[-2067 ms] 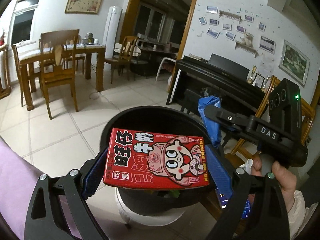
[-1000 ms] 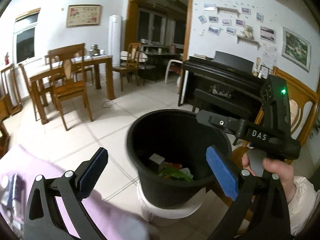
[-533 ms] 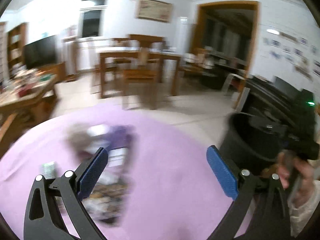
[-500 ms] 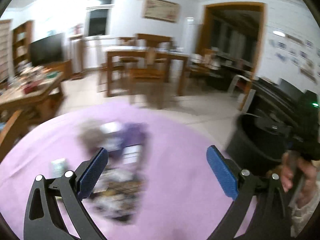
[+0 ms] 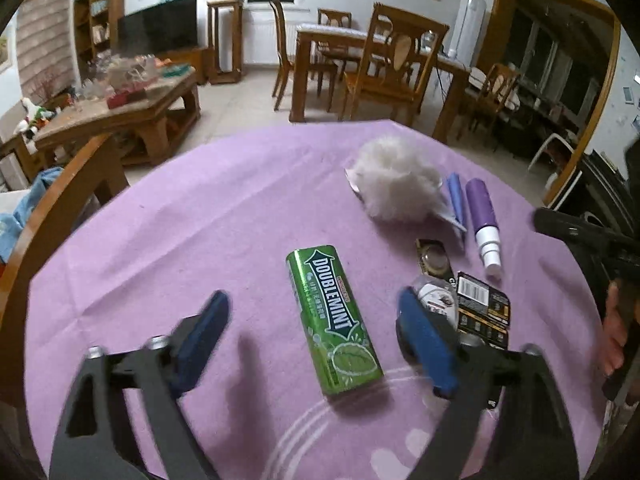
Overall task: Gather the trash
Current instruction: 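Grasp the green Doublemint tin with the left tool while the right tool grasps the purple tube, then carry the tin and purple tube to the black bin and release both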
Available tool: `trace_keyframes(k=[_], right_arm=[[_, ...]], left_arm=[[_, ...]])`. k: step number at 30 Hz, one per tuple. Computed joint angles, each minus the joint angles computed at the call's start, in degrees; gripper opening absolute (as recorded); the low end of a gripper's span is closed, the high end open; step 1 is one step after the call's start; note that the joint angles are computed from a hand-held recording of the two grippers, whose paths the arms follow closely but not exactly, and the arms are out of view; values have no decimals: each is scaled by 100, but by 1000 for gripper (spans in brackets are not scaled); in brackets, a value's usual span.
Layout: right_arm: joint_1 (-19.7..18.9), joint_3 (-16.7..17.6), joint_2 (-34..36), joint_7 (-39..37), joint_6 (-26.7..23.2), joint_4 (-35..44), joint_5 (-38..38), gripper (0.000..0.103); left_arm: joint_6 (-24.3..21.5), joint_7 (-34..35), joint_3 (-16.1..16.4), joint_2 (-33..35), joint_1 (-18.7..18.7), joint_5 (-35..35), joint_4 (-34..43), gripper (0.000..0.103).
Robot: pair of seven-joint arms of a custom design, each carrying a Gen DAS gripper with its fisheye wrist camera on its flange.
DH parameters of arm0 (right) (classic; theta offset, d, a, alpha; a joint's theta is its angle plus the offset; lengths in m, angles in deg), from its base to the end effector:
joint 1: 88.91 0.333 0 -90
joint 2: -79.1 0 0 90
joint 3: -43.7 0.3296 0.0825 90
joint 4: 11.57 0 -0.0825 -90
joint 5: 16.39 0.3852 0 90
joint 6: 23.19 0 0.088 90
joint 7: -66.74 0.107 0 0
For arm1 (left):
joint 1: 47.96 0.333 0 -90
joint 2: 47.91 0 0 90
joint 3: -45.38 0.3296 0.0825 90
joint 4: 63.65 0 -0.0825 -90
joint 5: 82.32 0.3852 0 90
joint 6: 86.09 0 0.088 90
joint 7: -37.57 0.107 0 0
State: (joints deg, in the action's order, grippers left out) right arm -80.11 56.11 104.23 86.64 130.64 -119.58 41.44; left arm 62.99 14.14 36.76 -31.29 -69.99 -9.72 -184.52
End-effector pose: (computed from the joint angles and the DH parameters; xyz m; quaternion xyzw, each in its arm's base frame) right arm 0.6308 0.2032 0.3169 -0.8468 0.3930 -0.0223 0.3576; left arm 0.5003 -0.3165 0.3029 -0.7794 0.5197 -0.2352 0.2591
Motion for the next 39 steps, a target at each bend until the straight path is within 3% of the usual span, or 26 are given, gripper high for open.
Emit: trace_keyframes(k=[1,9,10,11,13,15,18,21,24,28,34,39], right_arm=[[57,-61,96,69,45,51,-142,53],[844,-411,750,1450,729,520,-1991,52],[914,-397,799,1408,1070,461,-2180,50],[918,-360,830,1382,1267,432,-2310,46],[781,-207,851,1425,1213,441,-2436,29],[555,-3,845,1448,1116,439,-2459,27],[-116,537,709,1036,778,318,-1991,26],[-975,1166,322,-53,321,-26,-776,25],[-1691,1435,-121,-1008,-480,-335,415,26],[-2129,1275,-668,-1771,-1265,-681,1317,26],[-2375,658,-1132,-2292,-1996,-1014,1951,26],[-2407,80,-1161,-2281,-2507,-950,2004,26]], left_arm=[[139,9,9,20,41,8,-28,70],[-99,412,25,123,-19,-215,105,54],[-162,473,21,108,-27,-265,86,53],[-198,515,18,105,-34,-295,82,52],[-196,470,28,86,-45,-276,57,49],[-221,361,28,26,-60,-239,-14,40],[-168,9,30,-100,-54,-22,-164,33],[-81,-417,13,-214,-46,400,-284,31],[-35,-1077,-40,-371,-73,1099,-363,31],[-506,-1258,-310,-531,-195,1397,-303,31],[-905,-808,-515,-387,-426,1422,249,31],[-1156,8,-456,-72,-514,720,697,34]])
